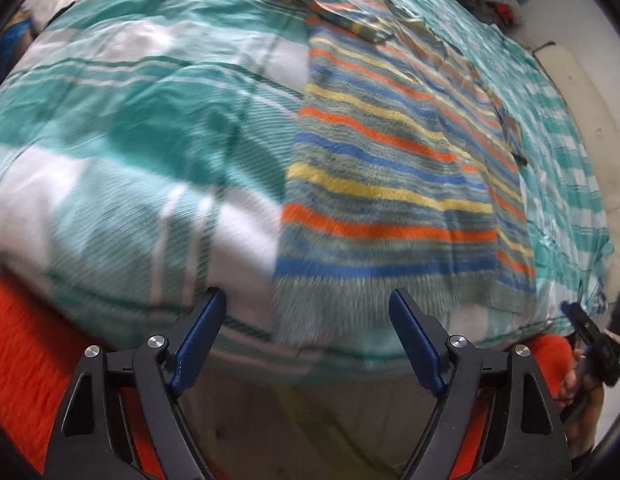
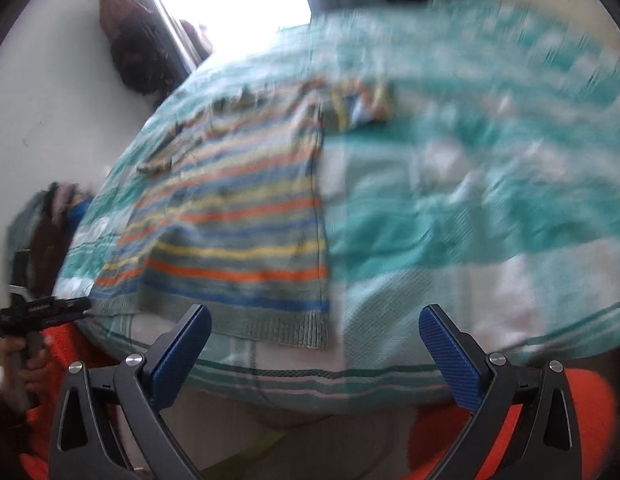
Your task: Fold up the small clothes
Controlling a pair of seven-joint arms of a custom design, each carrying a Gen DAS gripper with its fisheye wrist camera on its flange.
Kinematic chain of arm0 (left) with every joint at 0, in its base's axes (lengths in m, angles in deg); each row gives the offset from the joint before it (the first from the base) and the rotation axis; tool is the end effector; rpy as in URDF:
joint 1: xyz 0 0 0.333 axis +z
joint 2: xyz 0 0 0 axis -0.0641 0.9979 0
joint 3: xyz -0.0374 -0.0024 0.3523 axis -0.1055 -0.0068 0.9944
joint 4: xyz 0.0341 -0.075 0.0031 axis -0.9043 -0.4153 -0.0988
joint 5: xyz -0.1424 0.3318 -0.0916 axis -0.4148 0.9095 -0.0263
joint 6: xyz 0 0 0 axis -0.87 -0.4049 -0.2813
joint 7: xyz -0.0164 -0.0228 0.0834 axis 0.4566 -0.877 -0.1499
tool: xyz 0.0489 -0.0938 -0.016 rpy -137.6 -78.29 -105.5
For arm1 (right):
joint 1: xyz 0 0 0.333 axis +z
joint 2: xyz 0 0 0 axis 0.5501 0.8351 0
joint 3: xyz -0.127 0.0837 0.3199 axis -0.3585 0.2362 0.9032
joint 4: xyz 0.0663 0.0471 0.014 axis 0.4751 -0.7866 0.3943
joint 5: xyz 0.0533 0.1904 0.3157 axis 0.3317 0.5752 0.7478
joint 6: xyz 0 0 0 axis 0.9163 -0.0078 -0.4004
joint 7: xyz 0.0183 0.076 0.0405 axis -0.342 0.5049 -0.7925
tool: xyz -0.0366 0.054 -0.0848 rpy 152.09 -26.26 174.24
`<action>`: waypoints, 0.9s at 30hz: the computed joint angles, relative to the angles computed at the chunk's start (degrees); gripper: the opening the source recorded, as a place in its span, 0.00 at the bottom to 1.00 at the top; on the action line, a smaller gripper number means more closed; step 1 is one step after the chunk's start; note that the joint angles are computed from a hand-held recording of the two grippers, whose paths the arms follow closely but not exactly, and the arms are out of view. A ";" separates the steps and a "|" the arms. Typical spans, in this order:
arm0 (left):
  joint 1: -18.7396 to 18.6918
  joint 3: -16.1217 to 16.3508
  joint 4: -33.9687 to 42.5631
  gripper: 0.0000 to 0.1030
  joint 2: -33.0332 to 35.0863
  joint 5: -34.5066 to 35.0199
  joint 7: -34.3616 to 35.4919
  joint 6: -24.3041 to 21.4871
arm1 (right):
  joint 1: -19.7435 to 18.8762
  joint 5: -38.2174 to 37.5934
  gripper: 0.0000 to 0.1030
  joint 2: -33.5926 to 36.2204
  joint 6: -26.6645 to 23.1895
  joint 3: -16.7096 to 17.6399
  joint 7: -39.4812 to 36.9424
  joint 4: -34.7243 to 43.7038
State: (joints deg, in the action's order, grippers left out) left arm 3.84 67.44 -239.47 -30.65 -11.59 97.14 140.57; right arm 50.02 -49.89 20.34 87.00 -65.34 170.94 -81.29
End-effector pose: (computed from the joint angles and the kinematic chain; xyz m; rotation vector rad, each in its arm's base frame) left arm 0.3356 0.0232 0.5218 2.5049 -1.7742 0.6628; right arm 0.5077 0.1534 0.5176 -1.8652 1.7546 -0.1254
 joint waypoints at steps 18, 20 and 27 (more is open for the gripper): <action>-0.95 0.27 2.41 0.03 -4.97 6.50 4.88 -0.43 | -2.96 9.02 0.06 7.76 -8.80 3.98 -10.18 9.77; -0.03 0.28 2.54 0.03 -5.51 7.47 5.97 -1.28 | -2.65 7.92 0.06 6.58 -9.66 3.58 -9.33 10.08; 1.33 -5.10 -1.84 0.03 -0.90 12.03 3.32 2.18 | -2.51 0.37 0.06 10.85 -11.40 3.08 -1.00 8.42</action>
State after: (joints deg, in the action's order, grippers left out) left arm 5.16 62.34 -241.32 -31.55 0.44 100.45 142.75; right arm 47.51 -49.52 31.19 75.61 -62.26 169.94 -72.87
